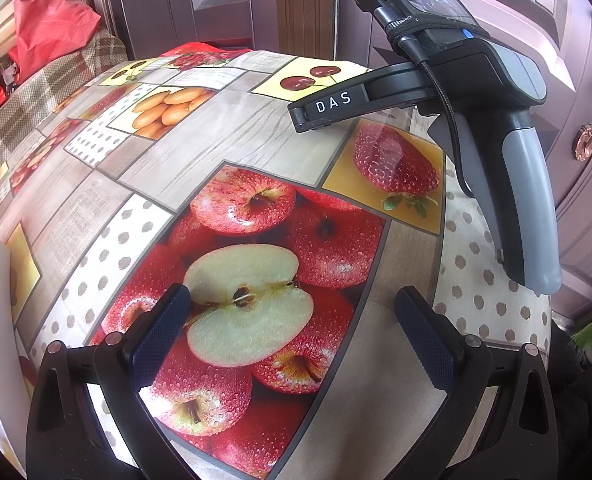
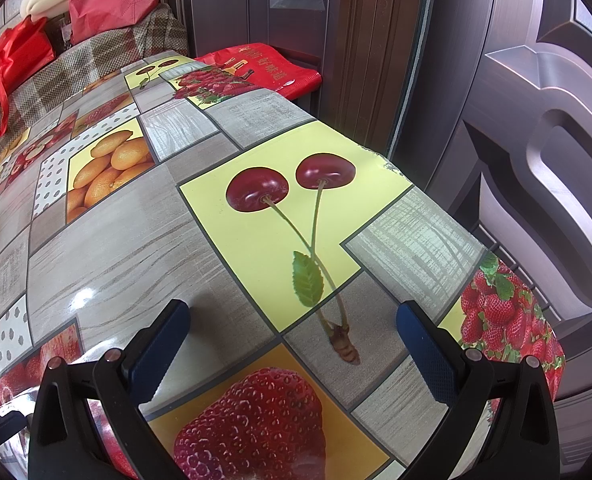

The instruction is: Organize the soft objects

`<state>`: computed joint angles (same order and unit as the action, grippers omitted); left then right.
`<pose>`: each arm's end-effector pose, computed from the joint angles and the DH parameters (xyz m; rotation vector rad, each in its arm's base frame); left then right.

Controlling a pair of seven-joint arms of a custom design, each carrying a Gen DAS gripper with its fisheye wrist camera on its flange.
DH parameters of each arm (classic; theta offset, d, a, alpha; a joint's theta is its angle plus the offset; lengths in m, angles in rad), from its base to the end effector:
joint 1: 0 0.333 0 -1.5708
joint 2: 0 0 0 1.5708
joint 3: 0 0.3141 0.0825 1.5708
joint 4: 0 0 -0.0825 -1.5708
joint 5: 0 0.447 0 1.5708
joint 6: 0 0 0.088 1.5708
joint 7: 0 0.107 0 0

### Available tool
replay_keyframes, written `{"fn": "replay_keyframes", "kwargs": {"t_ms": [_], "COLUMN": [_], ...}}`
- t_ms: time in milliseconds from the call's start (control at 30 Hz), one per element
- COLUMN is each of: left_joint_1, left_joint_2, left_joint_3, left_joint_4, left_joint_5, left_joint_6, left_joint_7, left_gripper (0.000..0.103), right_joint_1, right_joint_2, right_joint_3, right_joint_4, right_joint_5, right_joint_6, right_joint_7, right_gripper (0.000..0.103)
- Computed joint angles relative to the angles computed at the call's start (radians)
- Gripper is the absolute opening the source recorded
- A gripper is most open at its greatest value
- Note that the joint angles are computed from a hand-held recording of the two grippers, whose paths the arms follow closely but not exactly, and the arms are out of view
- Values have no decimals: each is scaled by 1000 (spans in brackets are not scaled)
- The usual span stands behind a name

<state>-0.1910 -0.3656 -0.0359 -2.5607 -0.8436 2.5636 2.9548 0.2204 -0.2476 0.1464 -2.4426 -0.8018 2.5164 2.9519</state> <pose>0.4833 -0.0994 0.3893 -0.8178 2.6590 -0.8987 0.4925 0.1955 0.3859 -1.4653 2.2605 -0.7936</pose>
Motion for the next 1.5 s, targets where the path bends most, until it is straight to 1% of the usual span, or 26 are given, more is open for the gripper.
{"fn": "replay_keyframes", "kwargs": {"t_ms": [67, 267, 333, 600, 800, 1500], "left_joint_1": [3, -9, -5, -5, -2, -7], "left_joint_2": [0, -1, -2, -5, -9, -9], "left_joint_3": [-2, 7, 5, 5, -1, 6], "left_joint_4": [1, -2, -1, -5, -8, -8], "left_joint_5": [8, -31, -24, -30, -10, -25], "left_joint_6": [-4, 7, -1, 2, 5, 2], "left_joint_7": [-7, 28, 19, 27, 13, 24], "left_gripper": [102, 102, 102, 102, 102, 102], "right_joint_1": [0, 0, 0, 1, 1, 1], "right_joint_2": [-1, 0, 0, 0, 0, 1], "right_joint_3": [-1, 0, 0, -1, 0, -1], "right_joint_4": [-1, -1, -1, 0, 0, 0], "right_joint_5": [0, -1, -1, 0, -1, -1], "right_joint_6": [1, 0, 0, 0, 0, 0], "right_joint_7": [-1, 1, 1, 1, 1, 1], "right_gripper": [103, 103, 103, 103, 103, 103]}}
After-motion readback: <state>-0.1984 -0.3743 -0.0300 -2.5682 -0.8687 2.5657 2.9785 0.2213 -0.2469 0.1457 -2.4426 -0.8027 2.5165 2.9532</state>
